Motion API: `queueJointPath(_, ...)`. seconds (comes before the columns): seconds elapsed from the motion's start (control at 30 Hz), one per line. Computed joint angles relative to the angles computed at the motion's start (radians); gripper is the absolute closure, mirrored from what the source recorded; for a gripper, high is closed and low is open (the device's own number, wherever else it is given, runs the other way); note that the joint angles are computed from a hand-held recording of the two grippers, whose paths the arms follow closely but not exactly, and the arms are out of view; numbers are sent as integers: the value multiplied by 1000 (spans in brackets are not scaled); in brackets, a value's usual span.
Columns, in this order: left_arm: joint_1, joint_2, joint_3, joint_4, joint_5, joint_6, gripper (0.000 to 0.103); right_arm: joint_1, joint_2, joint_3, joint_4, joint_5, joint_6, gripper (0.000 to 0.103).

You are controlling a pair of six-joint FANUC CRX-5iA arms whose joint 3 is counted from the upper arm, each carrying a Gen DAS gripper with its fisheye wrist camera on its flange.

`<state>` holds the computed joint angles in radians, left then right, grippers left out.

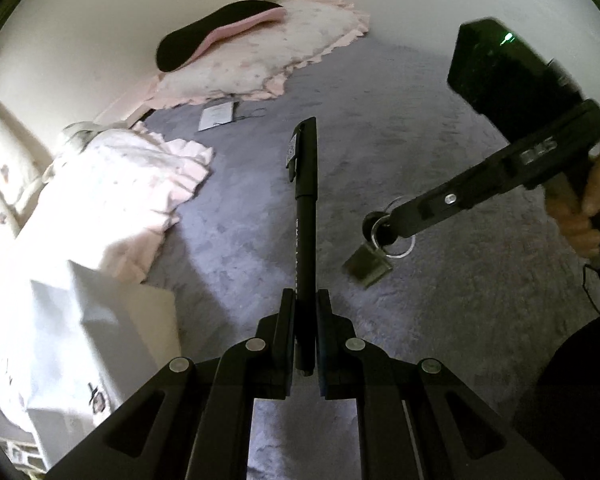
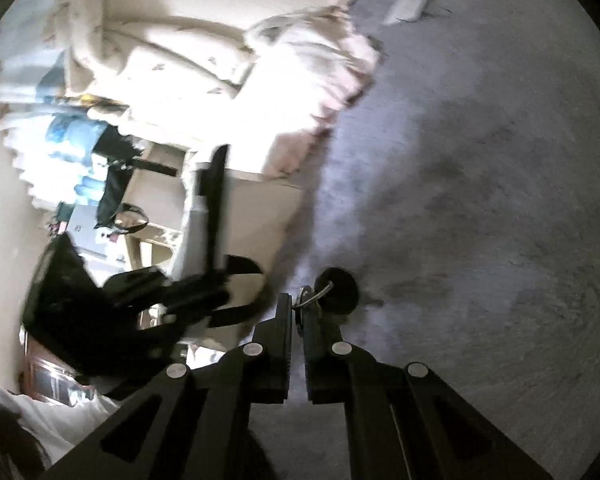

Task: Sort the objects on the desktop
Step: 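Lift the pen and keychain and carry them over the paper bag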

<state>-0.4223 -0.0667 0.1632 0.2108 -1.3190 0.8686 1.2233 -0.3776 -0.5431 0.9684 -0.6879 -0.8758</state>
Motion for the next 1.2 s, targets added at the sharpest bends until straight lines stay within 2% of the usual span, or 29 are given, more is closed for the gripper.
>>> queueJointPath(0.3, 41, -77, 26, 1, -28, -12, 94, 34, 86, 210, -64, -88, 205, 99)
queueJointPath(0.4, 70, -110, 31, 10, -37, -18, 94, 37, 112, 260, -70, -87, 232, 99)
queueJointPath(0.6, 155, -176, 29, 50, -42, -54, 94, 53, 203, 437, -124, -146, 380, 99)
queueJointPath(0.83, 302, -227, 17, 89, -77, -117, 94, 7, 325, 625, -194, -85, 523, 99)
queueJointPath(1.03, 467, -243, -19, 121, -87, -161, 94, -64, 463, 857, -406, -66, 780, 99)
queueJointPath(1.2, 554, -211, -40, 107, -93, -134, 94, -125, 688, 1258, -644, -284, 1106, 99)
